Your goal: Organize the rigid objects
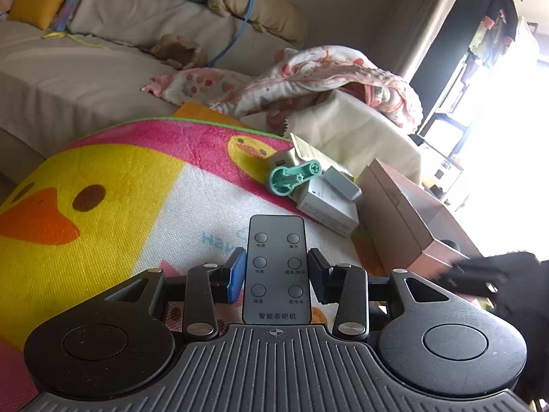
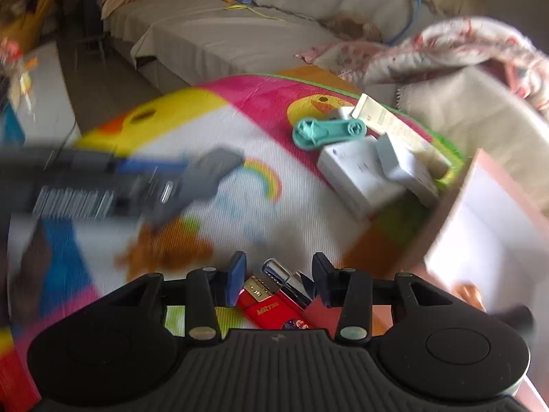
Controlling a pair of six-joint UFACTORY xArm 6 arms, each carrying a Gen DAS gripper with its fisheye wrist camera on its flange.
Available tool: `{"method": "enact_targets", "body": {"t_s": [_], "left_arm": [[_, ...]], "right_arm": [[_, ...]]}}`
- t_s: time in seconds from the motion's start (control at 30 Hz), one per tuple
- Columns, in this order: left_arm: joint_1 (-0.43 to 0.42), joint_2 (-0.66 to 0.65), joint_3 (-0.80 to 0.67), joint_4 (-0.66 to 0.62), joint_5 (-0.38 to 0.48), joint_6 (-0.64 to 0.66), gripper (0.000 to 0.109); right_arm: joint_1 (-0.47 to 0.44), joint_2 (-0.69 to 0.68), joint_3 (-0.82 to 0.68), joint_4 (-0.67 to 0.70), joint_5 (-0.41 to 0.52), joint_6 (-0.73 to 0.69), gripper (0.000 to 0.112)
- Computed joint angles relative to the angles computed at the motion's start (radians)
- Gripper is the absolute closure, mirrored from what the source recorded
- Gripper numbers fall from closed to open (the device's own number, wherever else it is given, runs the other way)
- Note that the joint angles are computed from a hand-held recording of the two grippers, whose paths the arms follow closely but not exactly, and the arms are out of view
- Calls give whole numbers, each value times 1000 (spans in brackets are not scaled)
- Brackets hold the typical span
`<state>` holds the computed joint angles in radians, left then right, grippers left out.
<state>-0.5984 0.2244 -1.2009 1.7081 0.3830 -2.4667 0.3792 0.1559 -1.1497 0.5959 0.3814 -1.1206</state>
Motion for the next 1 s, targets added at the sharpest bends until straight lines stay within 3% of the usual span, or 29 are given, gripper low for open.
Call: {"method": "enact_targets", "body": {"t_s": [0.07,0.17,0.23,0.3,0.37,0.53,0.7,0.83,0.9,1.0], "left_arm": [[-4,3,-6,-13,1,30,65],[-13,22,-33,-67,-12,126,65],[-19,46,-62,-81,-48,149,65],[-33,77,-99,-110,-78,203,65],[-51,114,-142,-169,-104,294,65],[-110,169,-206,-355,-85,559,65],[-153,182,-226,-427,-26,676,65],[-164,186,-233,-473,-1,735,65],[-169,188,-238,-497,10,769,65],[-180,191,-246,-552,29,870,65]], "right_arm": [[-17,-54,70,59,-28,-77,77],[-30,-114,173,185,-142,-257,77],[-25,-137,225,300,-245,-386,67],[-7,-142,247,483,-361,-527,39],[-13,-152,257,593,-395,-581,37],[-71,-195,305,654,-384,-463,35],[-143,-217,321,756,-299,-441,26],[-212,-209,313,610,-177,-239,21],[-242,-202,298,595,-121,-207,17],[-227,-207,310,605,-148,-228,17]]}}
